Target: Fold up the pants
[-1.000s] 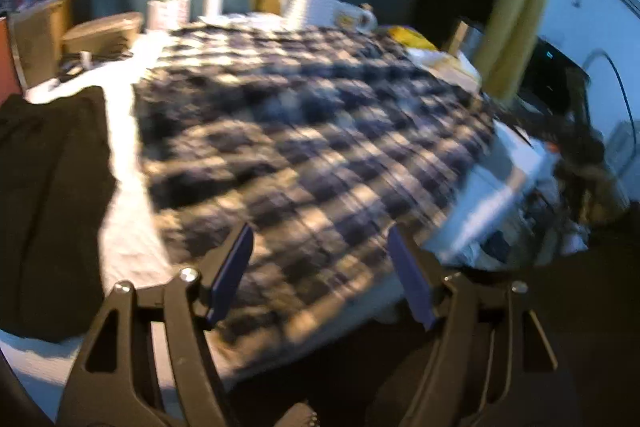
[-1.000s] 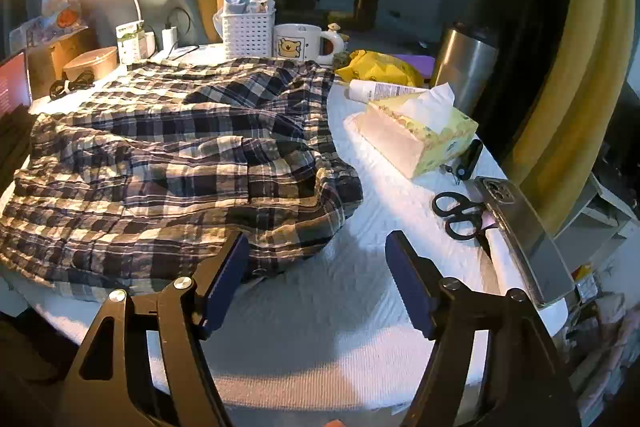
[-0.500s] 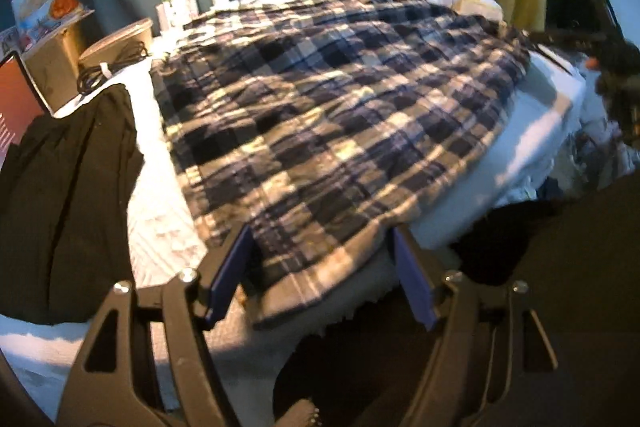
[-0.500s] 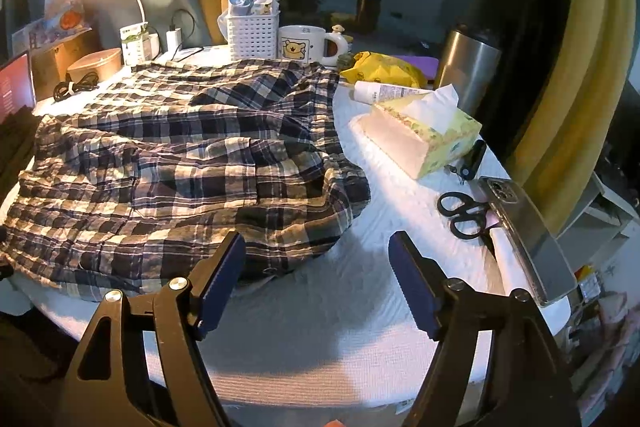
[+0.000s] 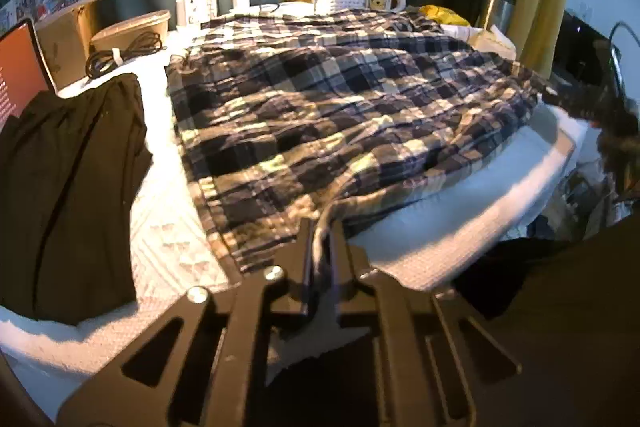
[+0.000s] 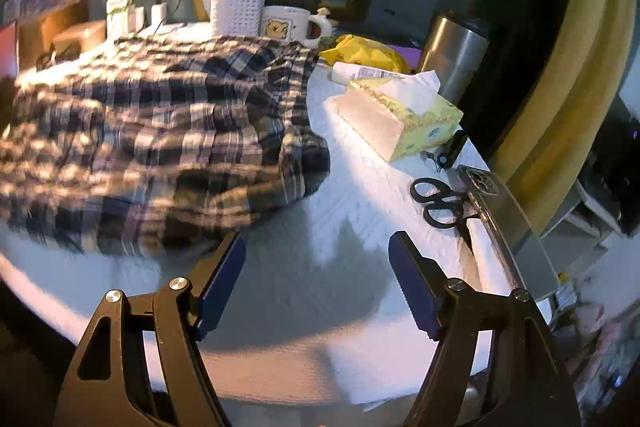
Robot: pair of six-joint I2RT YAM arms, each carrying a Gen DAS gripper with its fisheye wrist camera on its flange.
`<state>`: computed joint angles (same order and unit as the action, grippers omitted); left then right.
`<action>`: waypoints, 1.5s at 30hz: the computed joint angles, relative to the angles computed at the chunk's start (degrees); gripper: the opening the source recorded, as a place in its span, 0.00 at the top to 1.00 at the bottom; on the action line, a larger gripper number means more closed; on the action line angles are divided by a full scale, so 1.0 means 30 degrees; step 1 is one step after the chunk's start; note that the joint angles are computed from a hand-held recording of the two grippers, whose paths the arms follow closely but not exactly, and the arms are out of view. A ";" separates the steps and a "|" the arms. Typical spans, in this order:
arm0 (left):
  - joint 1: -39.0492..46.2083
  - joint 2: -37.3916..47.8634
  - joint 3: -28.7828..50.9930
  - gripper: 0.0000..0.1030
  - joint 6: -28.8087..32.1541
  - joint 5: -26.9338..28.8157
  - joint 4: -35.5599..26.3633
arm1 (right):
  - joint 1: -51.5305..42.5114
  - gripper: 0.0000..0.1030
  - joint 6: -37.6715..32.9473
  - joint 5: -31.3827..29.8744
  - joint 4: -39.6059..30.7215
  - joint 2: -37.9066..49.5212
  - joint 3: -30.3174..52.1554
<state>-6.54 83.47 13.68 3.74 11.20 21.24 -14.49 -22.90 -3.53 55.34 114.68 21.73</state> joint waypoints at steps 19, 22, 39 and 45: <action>0.2629 -0.6134 0.0203 0.95 0.0242 0.3442 -0.4631 | 0.1292 0.81 -0.0020 -0.4395 -0.0829 0.2597 0.3654; 0.2531 -0.7408 0.0283 0.95 0.0235 0.3352 -0.5552 | 0.1238 0.94 0.0225 -0.4854 -0.0511 0.1928 0.2985; 0.4462 -1.0489 0.1419 0.94 0.0944 0.4437 -0.8098 | -0.0014 0.94 -0.0138 -0.3851 -0.1882 -0.3227 -0.0121; 0.2782 -0.5616 0.0913 0.89 0.1068 0.3306 -0.5531 | -0.0566 0.40 -0.0233 -0.3766 -0.1218 -0.2124 -0.0270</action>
<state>1.81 66.63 16.42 6.94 21.12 4.64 -16.19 -23.60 -14.83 51.68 108.31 20.92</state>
